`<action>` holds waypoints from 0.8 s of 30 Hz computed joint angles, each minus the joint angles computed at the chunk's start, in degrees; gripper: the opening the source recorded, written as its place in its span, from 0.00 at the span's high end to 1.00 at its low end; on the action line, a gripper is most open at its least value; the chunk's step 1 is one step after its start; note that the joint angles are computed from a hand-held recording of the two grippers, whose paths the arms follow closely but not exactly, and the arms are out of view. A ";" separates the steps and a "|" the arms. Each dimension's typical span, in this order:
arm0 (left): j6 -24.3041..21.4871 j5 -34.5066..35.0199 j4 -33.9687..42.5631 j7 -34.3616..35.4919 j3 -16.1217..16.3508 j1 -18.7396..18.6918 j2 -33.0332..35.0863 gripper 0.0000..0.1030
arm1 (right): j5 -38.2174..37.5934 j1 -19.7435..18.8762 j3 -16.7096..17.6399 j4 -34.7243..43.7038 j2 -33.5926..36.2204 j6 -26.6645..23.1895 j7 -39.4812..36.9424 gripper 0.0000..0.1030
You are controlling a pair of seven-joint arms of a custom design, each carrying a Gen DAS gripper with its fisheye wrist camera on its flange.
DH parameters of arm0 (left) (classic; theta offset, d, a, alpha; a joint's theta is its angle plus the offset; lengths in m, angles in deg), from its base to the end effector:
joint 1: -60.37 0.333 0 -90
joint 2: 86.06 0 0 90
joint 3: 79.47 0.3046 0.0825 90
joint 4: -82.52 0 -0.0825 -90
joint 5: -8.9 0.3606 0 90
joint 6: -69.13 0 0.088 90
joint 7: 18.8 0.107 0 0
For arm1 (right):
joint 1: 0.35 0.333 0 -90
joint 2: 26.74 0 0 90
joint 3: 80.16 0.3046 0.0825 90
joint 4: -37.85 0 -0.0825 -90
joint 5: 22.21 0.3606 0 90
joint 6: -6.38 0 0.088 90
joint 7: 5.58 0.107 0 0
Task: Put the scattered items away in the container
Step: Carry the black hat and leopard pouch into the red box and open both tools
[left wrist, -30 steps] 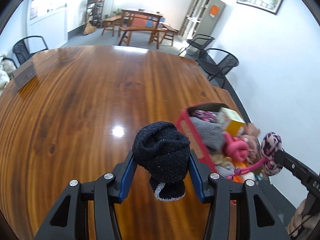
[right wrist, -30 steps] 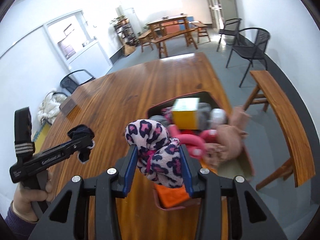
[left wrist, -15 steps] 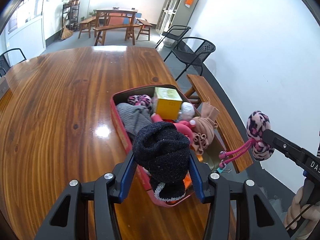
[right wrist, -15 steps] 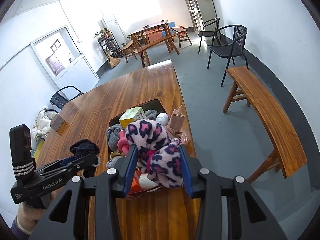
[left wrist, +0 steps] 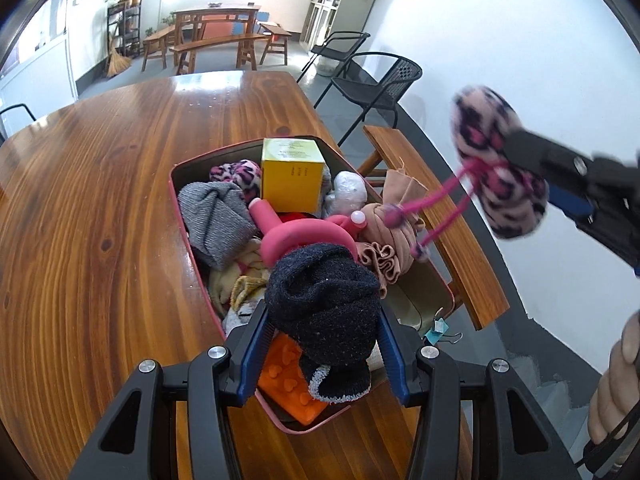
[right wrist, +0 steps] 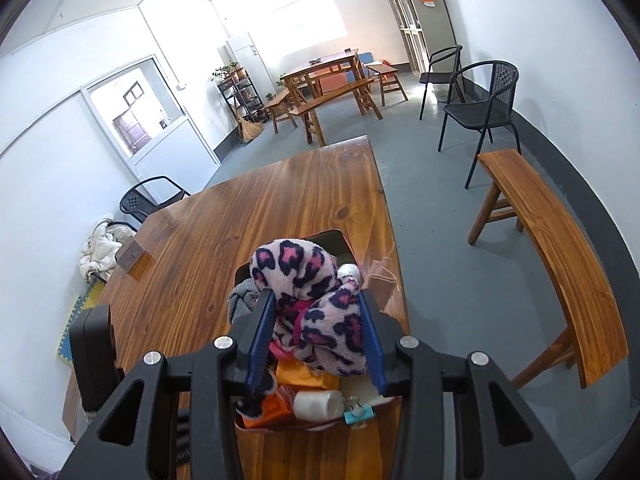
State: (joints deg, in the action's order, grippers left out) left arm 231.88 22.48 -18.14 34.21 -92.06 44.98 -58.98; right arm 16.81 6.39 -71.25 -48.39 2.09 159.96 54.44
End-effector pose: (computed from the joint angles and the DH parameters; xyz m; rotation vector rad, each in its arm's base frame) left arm 0.6044 -0.3116 0.3805 -2.0083 1.9906 -0.8766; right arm 0.6969 0.1517 0.4486 -1.8123 1.4289 -0.1944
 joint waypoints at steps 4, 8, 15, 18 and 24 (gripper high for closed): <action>-0.26 -0.97 1.06 1.04 -0.77 0.38 1.47 0.49 | -1.59 0.91 0.05 6.53 4.77 -1.89 1.39 0.57; 0.19 -0.84 0.94 0.90 -0.46 0.06 1.73 0.49 | -6.02 2.96 -1.26 12.88 9.97 -3.75 4.77 0.57; -0.74 -2.27 0.57 0.90 -0.97 0.47 1.42 0.48 | -16.92 5.64 -4.16 21.09 17.80 -8.47 9.87 0.56; -1.46 -2.27 0.62 0.04 -0.66 0.05 1.12 0.42 | -19.59 6.27 -4.40 19.36 16.94 -7.09 8.21 0.55; -0.63 -0.27 -1.47 -4.55 1.12 -1.33 -1.17 0.15 | -22.82 6.58 -5.17 25.35 19.81 -13.50 9.14 0.41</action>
